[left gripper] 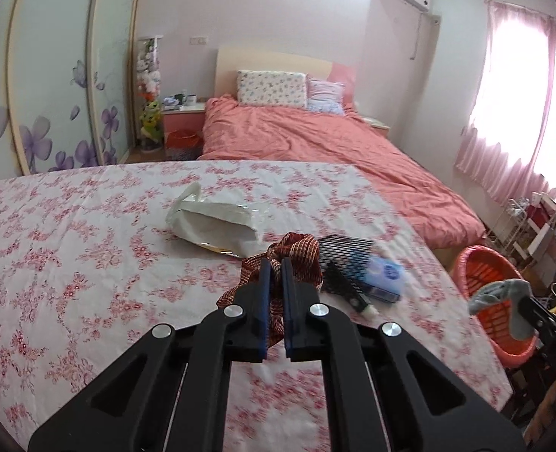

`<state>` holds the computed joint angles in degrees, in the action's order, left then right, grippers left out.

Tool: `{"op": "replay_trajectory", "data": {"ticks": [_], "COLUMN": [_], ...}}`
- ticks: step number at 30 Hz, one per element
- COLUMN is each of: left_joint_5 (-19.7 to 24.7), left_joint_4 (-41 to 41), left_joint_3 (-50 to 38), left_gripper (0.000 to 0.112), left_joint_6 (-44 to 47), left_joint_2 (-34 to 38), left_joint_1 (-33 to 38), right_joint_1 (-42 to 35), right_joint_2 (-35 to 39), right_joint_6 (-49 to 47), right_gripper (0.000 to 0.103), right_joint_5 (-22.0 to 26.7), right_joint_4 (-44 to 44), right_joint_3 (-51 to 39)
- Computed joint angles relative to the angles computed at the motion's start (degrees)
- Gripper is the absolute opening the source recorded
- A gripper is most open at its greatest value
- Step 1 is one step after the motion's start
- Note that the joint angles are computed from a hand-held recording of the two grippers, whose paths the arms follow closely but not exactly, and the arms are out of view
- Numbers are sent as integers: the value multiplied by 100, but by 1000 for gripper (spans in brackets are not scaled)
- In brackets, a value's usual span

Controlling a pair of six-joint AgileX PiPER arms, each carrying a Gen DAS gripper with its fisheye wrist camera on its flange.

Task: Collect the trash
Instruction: 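Carry the grey sock and brown plaid cloth over the orange basket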

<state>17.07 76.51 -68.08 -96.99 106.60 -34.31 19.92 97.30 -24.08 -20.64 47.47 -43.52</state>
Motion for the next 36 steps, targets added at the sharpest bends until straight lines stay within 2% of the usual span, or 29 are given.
{"op": "replay_trajectory", "data": {"ticks": [12,20,29,36], "left_joint_5": [-204,-463,-730,-785], "left_joint_4": [310,290,-1142,-2849], "left_joint_3": [-110,-572,-1501,-2218], "left_gripper": [5,5,5,5], "left_joint_6": [-377,-443,944,2644], "left_joint_2": [-46,332,1035,1527], "left_joint_1": [-588,-994,-1386,-1590], "right_joint_1": [-140,-375,-718,-1177], "right_joint_2": [-449,-599,-682,-720], "right_joint_6": [28,65,54,475], "right_gripper": [6,6,6,6], "right_joint_5": [-174,-303,-497,-524], "right_joint_4": [55,29,24,-468], "right_joint_3": [418,655,930,1119]}}
